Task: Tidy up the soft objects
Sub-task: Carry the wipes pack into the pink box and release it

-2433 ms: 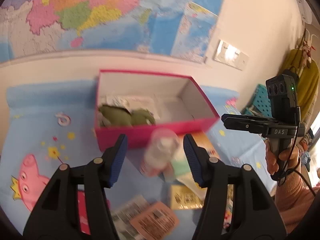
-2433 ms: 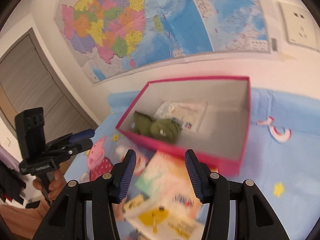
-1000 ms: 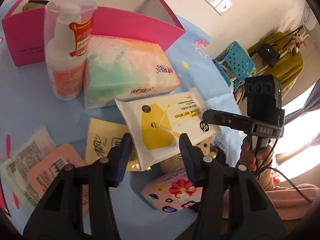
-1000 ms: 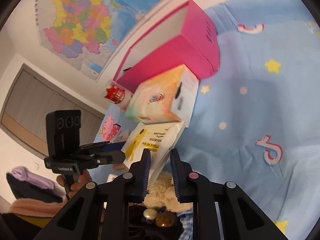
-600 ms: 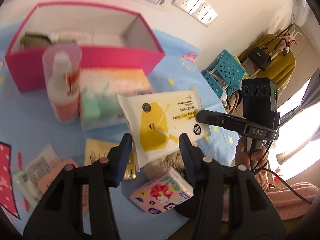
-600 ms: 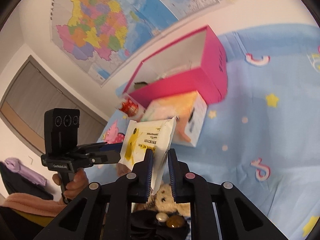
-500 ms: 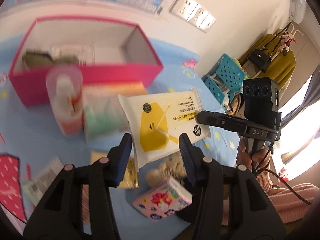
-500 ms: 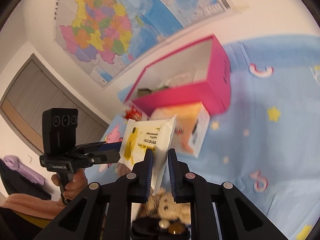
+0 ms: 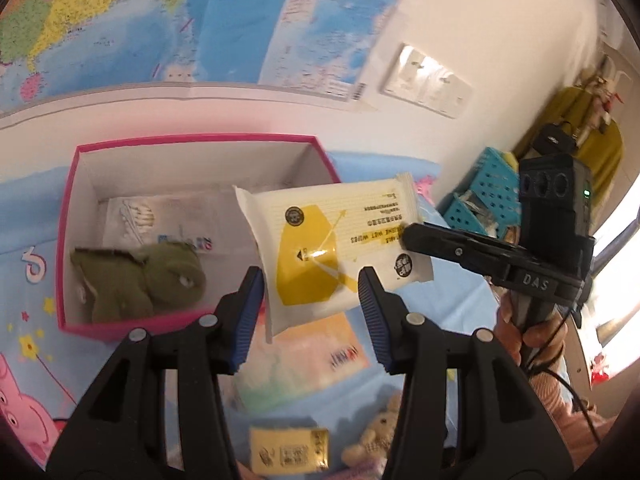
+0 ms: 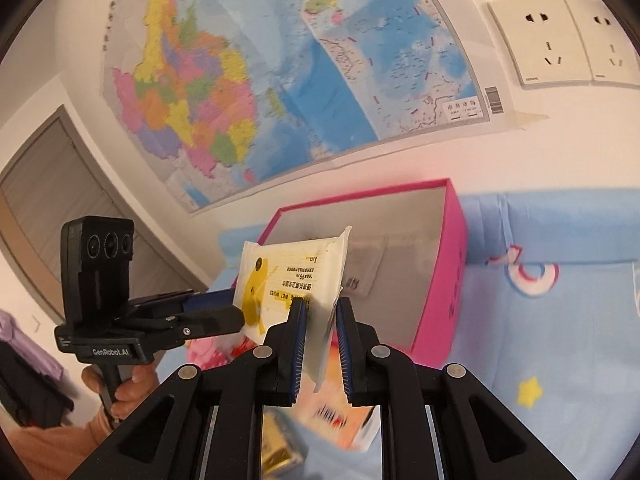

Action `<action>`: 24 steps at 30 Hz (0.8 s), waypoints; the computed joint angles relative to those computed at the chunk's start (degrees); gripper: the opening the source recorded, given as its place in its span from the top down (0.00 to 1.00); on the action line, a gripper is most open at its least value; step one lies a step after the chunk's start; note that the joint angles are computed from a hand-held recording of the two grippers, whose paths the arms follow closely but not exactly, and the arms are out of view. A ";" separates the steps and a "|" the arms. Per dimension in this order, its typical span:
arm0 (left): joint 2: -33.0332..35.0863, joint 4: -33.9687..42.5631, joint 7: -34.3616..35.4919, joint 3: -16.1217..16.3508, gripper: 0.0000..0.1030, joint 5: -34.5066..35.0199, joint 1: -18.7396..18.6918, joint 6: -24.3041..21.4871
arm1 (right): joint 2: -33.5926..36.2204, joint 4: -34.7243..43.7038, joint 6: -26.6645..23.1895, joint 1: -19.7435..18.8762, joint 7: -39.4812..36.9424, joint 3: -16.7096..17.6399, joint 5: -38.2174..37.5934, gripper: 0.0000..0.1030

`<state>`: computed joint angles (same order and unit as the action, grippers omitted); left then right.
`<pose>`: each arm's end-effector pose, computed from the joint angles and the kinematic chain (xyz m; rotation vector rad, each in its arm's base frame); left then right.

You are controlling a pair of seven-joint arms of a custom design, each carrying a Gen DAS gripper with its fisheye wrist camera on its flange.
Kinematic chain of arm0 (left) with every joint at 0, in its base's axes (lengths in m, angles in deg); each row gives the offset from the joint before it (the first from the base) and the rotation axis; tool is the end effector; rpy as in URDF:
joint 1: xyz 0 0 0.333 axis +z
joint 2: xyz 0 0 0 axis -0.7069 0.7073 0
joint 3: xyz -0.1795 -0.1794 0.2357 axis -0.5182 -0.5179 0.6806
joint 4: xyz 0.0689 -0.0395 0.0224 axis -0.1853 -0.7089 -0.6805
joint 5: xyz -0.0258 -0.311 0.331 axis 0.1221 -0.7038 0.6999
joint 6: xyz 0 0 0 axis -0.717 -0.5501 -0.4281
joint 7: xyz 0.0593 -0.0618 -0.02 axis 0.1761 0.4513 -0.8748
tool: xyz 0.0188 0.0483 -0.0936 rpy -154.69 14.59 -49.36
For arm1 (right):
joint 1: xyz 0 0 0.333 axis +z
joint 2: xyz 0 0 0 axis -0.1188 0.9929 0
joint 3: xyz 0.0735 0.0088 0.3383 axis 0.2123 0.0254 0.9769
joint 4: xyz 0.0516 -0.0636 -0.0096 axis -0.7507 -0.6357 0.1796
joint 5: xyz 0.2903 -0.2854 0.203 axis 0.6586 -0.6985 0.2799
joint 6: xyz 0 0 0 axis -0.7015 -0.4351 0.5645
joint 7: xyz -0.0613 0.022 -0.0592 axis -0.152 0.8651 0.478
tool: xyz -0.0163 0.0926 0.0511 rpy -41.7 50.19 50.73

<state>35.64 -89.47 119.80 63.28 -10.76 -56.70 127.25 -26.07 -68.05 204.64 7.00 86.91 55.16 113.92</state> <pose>0.5585 -0.1491 0.5146 -1.6894 2.2161 -1.1652 0.5344 0.0895 0.4585 -1.5900 1.2757 -0.0963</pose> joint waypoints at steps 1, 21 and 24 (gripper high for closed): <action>0.98 0.93 -0.99 -0.18 0.51 0.95 0.29 0.00 | 1.44 1.44 0.41 -0.09 1.08 0.15 -0.98 0.86; 8.36 5.70 -13.30 -4.14 0.50 13.78 4.19 0.99 | 7.39 5.54 10.36 -0.30 13.69 2.74 -10.49 0.65; 4.95 2.17 -9.39 -3.60 0.50 10.19 3.07 3.92 | 4.12 3.22 10.03 0.71 9.59 2.06 -7.82 0.61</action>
<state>40.59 -87.31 110.42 59.68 -0.58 -53.63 131.17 -21.95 -64.83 214.67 7.71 96.50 57.22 106.11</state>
